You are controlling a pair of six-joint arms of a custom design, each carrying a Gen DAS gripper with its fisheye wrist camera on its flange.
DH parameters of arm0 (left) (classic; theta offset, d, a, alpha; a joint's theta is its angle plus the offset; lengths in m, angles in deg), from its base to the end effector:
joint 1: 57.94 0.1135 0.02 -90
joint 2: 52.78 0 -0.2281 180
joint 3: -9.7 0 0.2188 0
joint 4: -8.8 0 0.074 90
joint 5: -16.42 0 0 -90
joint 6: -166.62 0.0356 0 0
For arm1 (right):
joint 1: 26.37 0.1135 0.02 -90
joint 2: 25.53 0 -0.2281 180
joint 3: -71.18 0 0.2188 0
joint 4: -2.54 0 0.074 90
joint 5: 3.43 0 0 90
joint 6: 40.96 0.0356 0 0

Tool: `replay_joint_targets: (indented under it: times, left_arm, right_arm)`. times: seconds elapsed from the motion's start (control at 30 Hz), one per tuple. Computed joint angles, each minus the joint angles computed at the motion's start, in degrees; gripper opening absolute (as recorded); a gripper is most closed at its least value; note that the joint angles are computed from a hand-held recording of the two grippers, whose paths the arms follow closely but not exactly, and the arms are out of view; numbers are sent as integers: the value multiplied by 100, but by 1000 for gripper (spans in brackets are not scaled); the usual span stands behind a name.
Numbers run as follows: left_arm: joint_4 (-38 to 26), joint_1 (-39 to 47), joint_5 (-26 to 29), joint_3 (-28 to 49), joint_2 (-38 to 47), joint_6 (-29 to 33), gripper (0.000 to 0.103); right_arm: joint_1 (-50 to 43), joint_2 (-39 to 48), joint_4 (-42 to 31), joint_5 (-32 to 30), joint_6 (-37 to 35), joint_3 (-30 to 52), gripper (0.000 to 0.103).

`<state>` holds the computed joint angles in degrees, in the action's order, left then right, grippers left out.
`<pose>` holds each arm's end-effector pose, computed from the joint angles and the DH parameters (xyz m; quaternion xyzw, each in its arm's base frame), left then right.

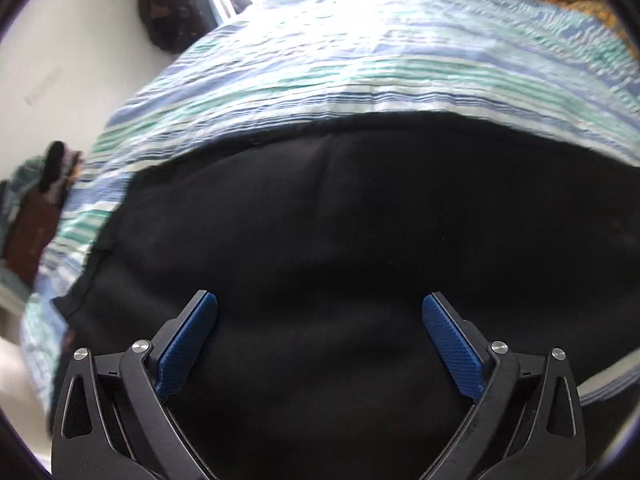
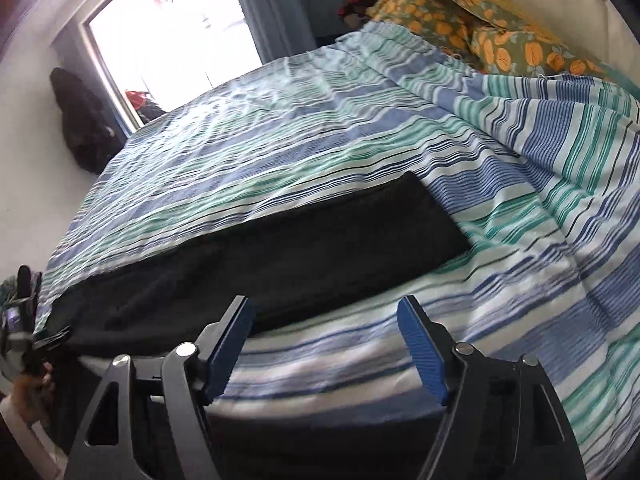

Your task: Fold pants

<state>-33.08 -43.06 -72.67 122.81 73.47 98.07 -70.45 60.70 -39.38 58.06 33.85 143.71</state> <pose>0.4165 0.1101 0.1579 0.0570 0.9520 0.0865 0.2879 0.2108 -0.1805 0.2024 0.1605 0.9148 0.0628 0.3653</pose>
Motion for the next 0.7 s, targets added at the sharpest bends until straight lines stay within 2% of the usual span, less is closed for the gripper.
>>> replay_joint_targets:
  times: [0.07,0.2,0.27,0.33,0.4,0.47,0.5,0.57,0.63,0.7]
  left_arm:
    - [82,6,-143,-307,-398,-63,101]
    - [45,287,935,-1823,-1949,-30,102]
    - [111,291,1291,-2810,-2782,160,102]
    - [188,258,1399,-3680,-3407,491,102]
    - [333,-52,1081,-4453,-3727,685,102]
    - [808,-262,785,-5112,-3970,555,103]
    - [905,-245,797,-5198,-4057,429,103]
    - [290,-229,809,-4711,-3909,297,102]
    - [-57,-106,1028,-4408,-4018,232,102]
    - [1,-3,1023,-4381,-4159,210,102]
  right_arm:
    - [-161,-1002,-99,-259,-330,-985,88]
    - [-427,-2926,11,26,-678,-2839,89]
    - [-454,-3658,195,438,-851,-3568,92]
    - [-366,-3777,394,873,-928,-4004,92]
    - [-549,-3543,755,909,-1194,-4324,93]
    - [-695,-3375,1094,876,-1357,-4514,99]
    - [-731,-3355,1076,841,-1365,-4491,99]
    - [-584,-3566,818,1050,-1185,-4386,99]
    - [-497,-4401,202,1053,-970,-4344,99]
    - [-582,-5281,-357,768,-971,-4403,99]
